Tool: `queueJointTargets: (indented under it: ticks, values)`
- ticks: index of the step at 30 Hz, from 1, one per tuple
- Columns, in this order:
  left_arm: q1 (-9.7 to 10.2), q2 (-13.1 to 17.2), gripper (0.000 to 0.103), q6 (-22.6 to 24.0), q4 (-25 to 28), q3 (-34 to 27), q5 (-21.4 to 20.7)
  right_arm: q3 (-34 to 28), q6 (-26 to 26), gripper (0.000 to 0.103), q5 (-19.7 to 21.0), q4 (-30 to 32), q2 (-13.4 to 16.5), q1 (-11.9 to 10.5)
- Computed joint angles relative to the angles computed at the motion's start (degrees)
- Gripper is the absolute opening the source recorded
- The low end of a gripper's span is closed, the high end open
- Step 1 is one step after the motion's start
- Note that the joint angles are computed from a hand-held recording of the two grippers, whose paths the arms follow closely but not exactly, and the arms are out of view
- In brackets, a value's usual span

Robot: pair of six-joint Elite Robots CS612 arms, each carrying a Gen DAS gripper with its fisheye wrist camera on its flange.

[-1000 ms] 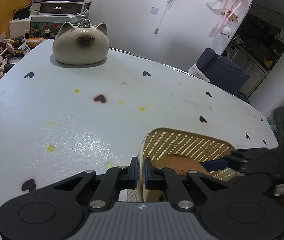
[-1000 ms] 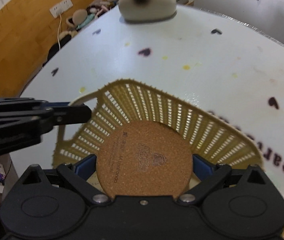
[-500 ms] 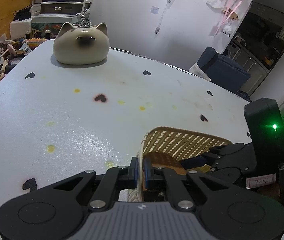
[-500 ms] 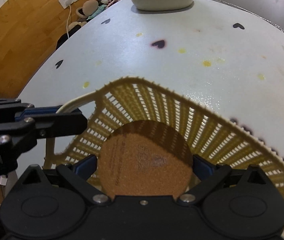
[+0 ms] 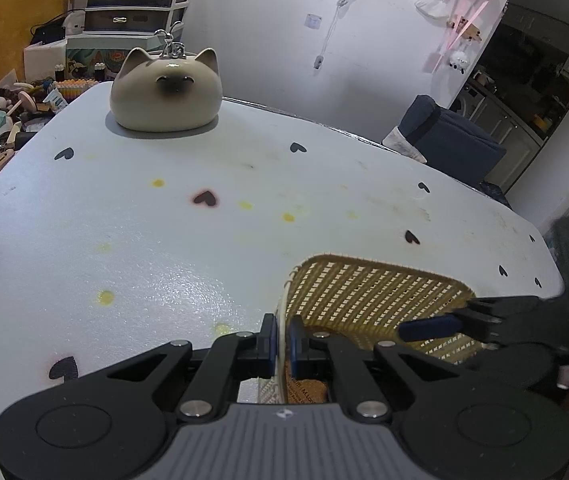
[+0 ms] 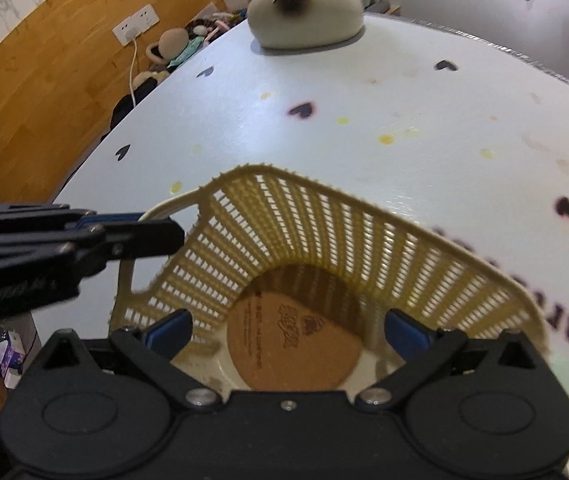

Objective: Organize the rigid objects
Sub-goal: 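Carry the cork coaster with the right tool into the basket and release, then grasp the clear plastic box with the right tool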

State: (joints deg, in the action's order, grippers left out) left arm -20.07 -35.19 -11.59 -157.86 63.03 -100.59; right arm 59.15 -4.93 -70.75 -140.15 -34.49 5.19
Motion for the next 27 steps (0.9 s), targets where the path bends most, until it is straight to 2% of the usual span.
queueJointTargets:
  ticks: [6,14,20,23,27]
  values:
    - [-0.06,-0.12,0.006,0.09,-0.04,0.15,0.33,6.97,0.92,0.103,0.72,-8.22,-4.3,-0.64]
    - [-0.16,-0.23,0.006,0.31,0.13,0.2,0.9,12.9,4.74,0.103,-1.03,-19.05,-8.11,-1.46]
    - [-0.27,-0.39,0.006,0.5,0.15,0.41,1.38,16.35,10.91,0.103,-6.02,-25.61,-9.81,-2.18]
    - [-0.4,-0.42,0.006,0.7,0.24,0.43,1.91,17.75,14.3,0.103,-10.5,-27.24,-10.37,-2.5]
    - [-0.51,-0.44,0.006,1.04,0.4,0.43,2.3,19.7,18.58,0.103,-13.74,-28.63,-10.86,-3.53]
